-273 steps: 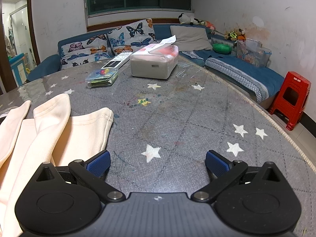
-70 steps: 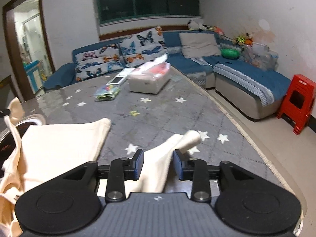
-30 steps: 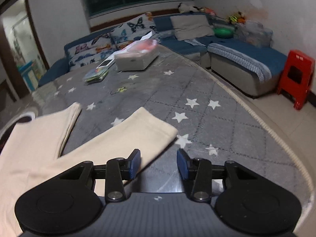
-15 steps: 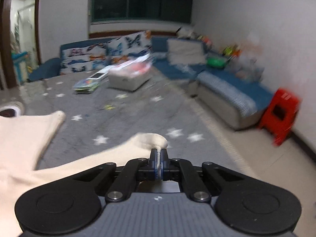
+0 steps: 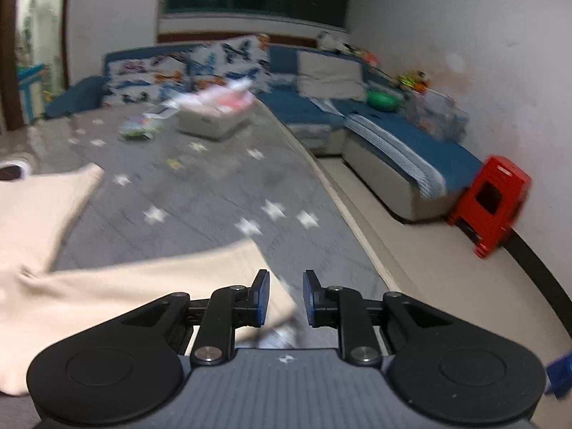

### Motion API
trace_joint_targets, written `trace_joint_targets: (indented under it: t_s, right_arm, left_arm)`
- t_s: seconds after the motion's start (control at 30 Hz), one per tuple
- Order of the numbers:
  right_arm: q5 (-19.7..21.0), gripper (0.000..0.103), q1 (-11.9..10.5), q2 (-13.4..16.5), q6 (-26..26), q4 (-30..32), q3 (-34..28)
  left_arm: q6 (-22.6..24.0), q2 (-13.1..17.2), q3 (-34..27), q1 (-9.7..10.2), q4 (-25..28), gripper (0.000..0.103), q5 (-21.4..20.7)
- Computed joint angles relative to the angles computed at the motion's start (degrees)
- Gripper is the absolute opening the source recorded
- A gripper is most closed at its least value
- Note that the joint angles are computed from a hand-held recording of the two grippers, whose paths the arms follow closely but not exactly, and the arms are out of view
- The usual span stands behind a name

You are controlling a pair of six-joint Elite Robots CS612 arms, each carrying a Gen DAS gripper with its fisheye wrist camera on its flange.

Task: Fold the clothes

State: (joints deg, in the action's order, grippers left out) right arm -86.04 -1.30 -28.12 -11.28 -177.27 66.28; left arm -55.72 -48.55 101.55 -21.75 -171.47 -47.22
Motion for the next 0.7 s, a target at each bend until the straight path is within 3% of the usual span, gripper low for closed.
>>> trace_joint_targets:
  t_s: [0.13, 0.33, 0.53, 0.63, 0.7]
  right_arm:
    - [8.13, 0.018, -0.13, -0.14, -0.09, 3.27, -2.16]
    - [15.74, 0.018, 1.27, 2.16, -2.7, 9.98, -8.47]
    - [20.14, 0.018, 3.12, 5.63, -5.73, 18.25, -16.37]
    - [20.94, 0.018, 3.9, 7.4, -7.03, 21.84, -20.19]
    - [20.67, 0.018, 4.48, 9.23, -7.52, 24.81, -23.86]
  left_arm:
    - [6.57, 1.06, -2.14, -0.03, -5.1, 0.029, -1.17]
    - [17.48, 4.99, -9.32, 0.79, -10.88, 0.029, -10.05]
    - [22.62, 10.72, -20.83, 1.99, -6.68, 0.03, -17.73]
    - [24.63, 13.59, -26.64, 2.32, -2.57, 0.042, -17.82]
    - [26.11, 15.45, -30.26, 2.63, -0.12, 0.043, -18.29]
